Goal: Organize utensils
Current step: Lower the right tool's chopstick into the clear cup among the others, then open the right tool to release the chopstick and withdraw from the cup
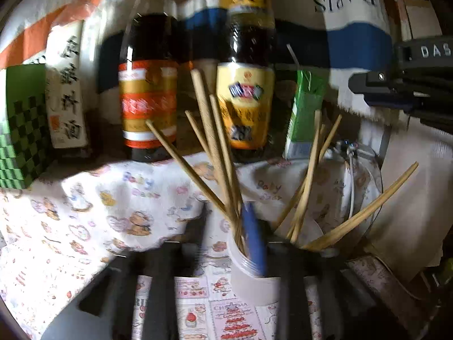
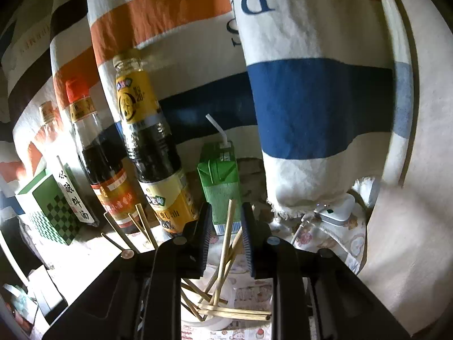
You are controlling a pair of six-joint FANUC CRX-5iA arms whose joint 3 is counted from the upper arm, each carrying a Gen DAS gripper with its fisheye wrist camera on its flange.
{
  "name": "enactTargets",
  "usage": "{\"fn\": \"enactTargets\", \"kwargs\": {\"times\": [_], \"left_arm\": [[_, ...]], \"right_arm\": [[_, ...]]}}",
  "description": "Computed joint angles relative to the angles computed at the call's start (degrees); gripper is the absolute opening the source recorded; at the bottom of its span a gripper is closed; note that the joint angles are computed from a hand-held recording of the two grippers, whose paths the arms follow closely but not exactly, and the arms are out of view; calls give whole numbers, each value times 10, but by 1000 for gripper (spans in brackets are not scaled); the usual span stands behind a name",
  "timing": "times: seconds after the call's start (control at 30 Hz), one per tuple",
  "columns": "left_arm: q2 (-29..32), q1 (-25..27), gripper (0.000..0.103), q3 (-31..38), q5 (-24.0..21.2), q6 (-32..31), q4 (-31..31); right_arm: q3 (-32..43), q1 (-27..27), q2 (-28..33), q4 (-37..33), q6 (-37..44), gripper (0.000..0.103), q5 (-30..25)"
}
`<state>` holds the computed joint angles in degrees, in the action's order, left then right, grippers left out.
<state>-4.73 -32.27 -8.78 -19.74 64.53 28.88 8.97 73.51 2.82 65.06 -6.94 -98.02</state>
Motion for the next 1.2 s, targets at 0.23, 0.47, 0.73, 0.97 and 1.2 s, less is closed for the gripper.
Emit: {"fn": "enactTargets", "kwargs": {"times": [0.23,0.47,0.73,0.97,1.2], "left_arm": [[-56,27,79,-91,33,-180,207],[-134,54,99,-174,86,-387,368],[-176,153,102,-205,16,-375,344],[-219,95,102,-297,120,-540,534],[-219,114,102,-308,107,-490,497]], "right_arm": [[7,31,-5,43,-17,52,15],[46,44,42,115,16,58,3],[87,45,108,143,0,88,-27],[55,75,126,92,21,88,-25],[-20,101,121,46,-101,88,-30]]}}
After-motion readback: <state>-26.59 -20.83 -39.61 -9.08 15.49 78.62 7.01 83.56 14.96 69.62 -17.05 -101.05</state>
